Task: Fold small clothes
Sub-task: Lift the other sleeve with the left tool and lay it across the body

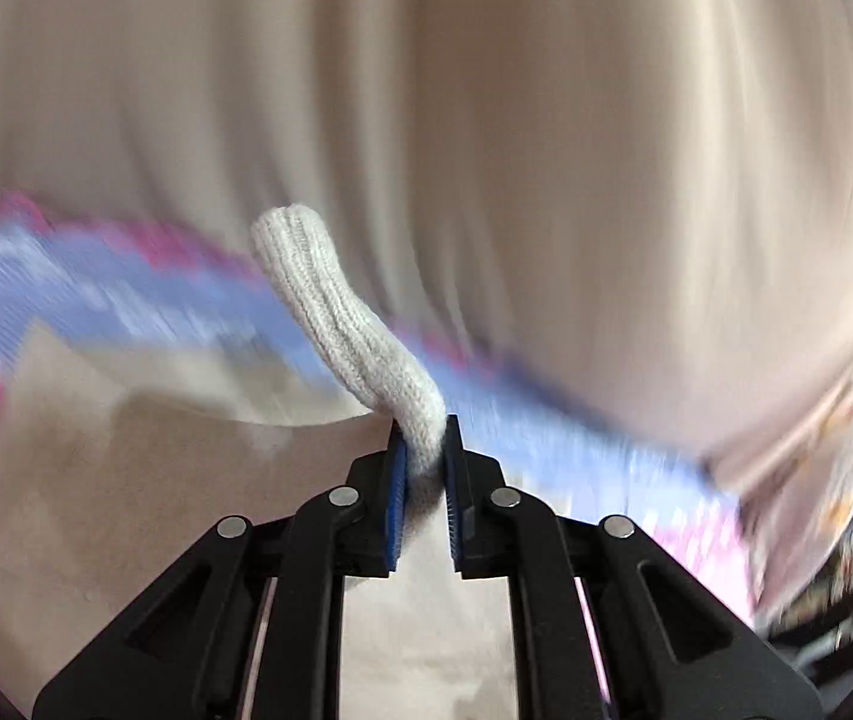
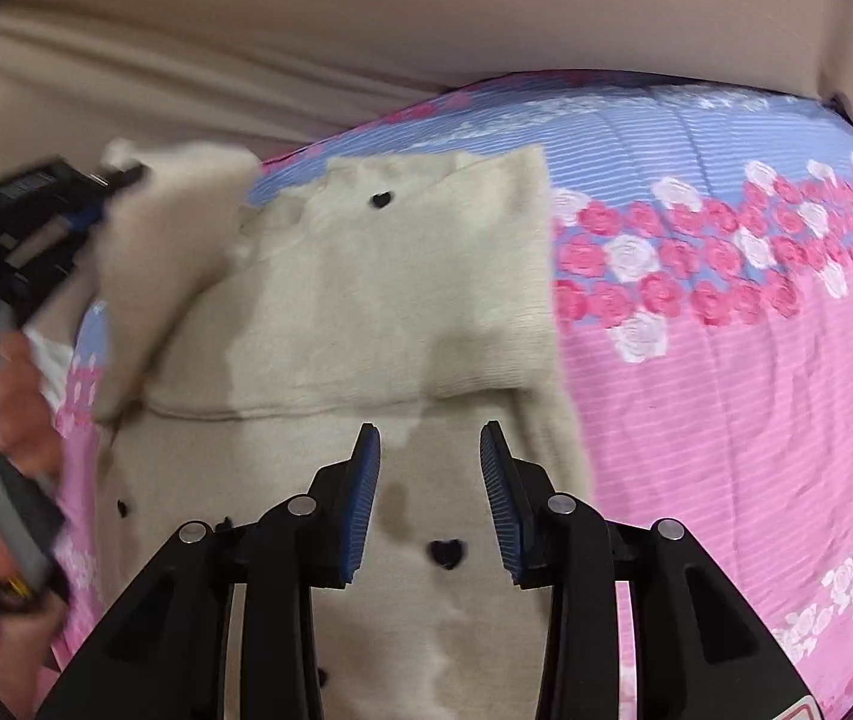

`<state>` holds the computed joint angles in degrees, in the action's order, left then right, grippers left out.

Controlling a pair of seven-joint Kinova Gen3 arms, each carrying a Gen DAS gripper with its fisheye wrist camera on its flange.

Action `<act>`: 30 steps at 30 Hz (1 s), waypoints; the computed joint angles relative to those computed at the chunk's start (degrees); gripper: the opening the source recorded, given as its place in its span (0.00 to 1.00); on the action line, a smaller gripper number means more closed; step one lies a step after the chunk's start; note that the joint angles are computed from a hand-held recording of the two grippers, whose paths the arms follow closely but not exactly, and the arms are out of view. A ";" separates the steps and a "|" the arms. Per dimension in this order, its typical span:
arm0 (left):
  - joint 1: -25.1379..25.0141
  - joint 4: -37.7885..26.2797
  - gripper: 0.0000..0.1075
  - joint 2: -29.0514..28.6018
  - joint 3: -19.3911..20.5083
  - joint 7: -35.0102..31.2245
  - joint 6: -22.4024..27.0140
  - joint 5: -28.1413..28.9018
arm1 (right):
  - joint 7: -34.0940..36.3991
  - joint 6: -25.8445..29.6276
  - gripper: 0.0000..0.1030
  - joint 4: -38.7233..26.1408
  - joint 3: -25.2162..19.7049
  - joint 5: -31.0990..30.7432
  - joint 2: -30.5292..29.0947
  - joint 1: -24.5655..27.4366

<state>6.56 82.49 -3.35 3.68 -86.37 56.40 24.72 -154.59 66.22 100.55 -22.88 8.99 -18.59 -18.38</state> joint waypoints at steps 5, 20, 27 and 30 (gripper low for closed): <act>6.79 3.17 0.45 5.91 6.29 10.30 3.17 -10.47 | 2.28 -0.76 0.34 3.15 3.65 -2.10 -3.41 1.46; -3.64 18.47 0.83 -13.80 -13.11 -0.23 10.44 0.46 | 11.05 -16.78 0.52 4.02 12.42 -12.69 9.15 3.94; -16.17 21.07 0.82 -11.80 -17.44 -6.32 12.41 9.39 | 7.57 -21.03 0.08 1.93 10.53 -7.77 4.53 3.54; -13.35 23.34 0.82 -9.30 -25.40 -5.44 10.37 16.38 | 7.20 -16.54 0.08 -2.03 5.74 -2.04 3.49 7.63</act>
<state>-6.79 105.83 -12.65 -21.72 -91.81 66.77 41.11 -147.39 49.69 98.52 -17.14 6.95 -15.09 -10.75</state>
